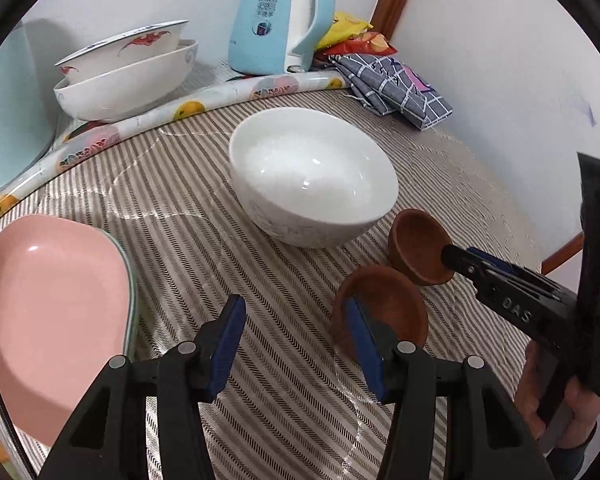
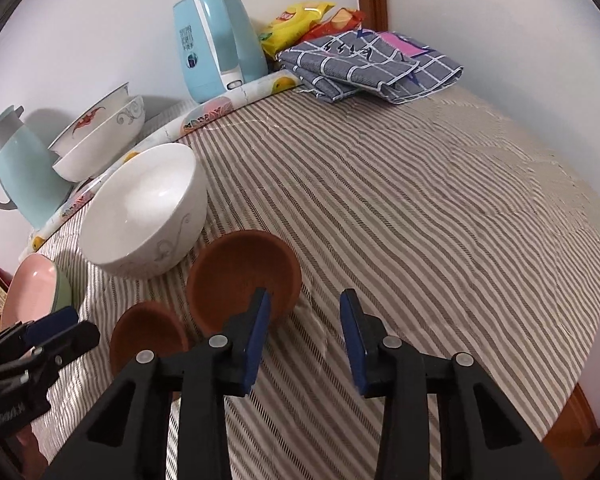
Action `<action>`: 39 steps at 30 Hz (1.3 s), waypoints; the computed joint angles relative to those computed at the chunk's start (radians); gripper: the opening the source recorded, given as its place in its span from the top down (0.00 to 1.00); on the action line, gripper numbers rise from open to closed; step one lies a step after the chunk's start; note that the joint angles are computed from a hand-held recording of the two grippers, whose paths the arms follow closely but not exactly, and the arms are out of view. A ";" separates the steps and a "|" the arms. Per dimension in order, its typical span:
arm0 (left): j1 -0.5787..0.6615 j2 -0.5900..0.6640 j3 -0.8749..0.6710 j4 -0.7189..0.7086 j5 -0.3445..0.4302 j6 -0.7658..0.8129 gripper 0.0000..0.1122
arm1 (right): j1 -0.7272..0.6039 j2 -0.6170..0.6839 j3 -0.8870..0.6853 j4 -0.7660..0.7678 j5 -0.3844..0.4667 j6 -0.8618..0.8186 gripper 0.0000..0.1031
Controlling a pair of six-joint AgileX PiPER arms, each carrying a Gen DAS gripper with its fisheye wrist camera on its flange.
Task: Organize plates and bowls
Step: 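Grasp the rim of a brown clay bowl with the right gripper and lift, then grasp the other brown clay bowl with the left gripper while the right gripper holds its bowl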
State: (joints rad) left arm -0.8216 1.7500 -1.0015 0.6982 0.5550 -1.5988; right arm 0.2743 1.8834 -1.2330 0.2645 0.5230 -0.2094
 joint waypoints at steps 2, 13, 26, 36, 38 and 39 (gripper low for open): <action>0.005 0.006 0.001 0.003 -0.013 -0.002 0.55 | 0.000 0.016 -0.007 0.005 -0.004 -0.007 0.67; 0.028 0.041 0.009 0.000 -0.080 -0.006 0.55 | 0.009 0.091 -0.063 0.046 0.006 -0.041 0.86; 0.013 0.094 -0.031 0.002 -0.070 0.025 0.63 | -0.006 0.036 0.003 0.082 -0.030 -0.073 0.92; -0.013 0.151 -0.103 0.024 -0.037 0.044 0.89 | -0.036 -0.010 0.049 0.179 -0.018 -0.152 0.94; -0.017 0.152 -0.109 0.024 -0.026 0.042 0.89 | -0.036 -0.012 0.050 0.185 -0.017 -0.151 0.94; -0.017 0.151 -0.110 0.020 -0.026 0.051 0.90 | -0.036 -0.013 0.050 0.187 -0.016 -0.151 0.94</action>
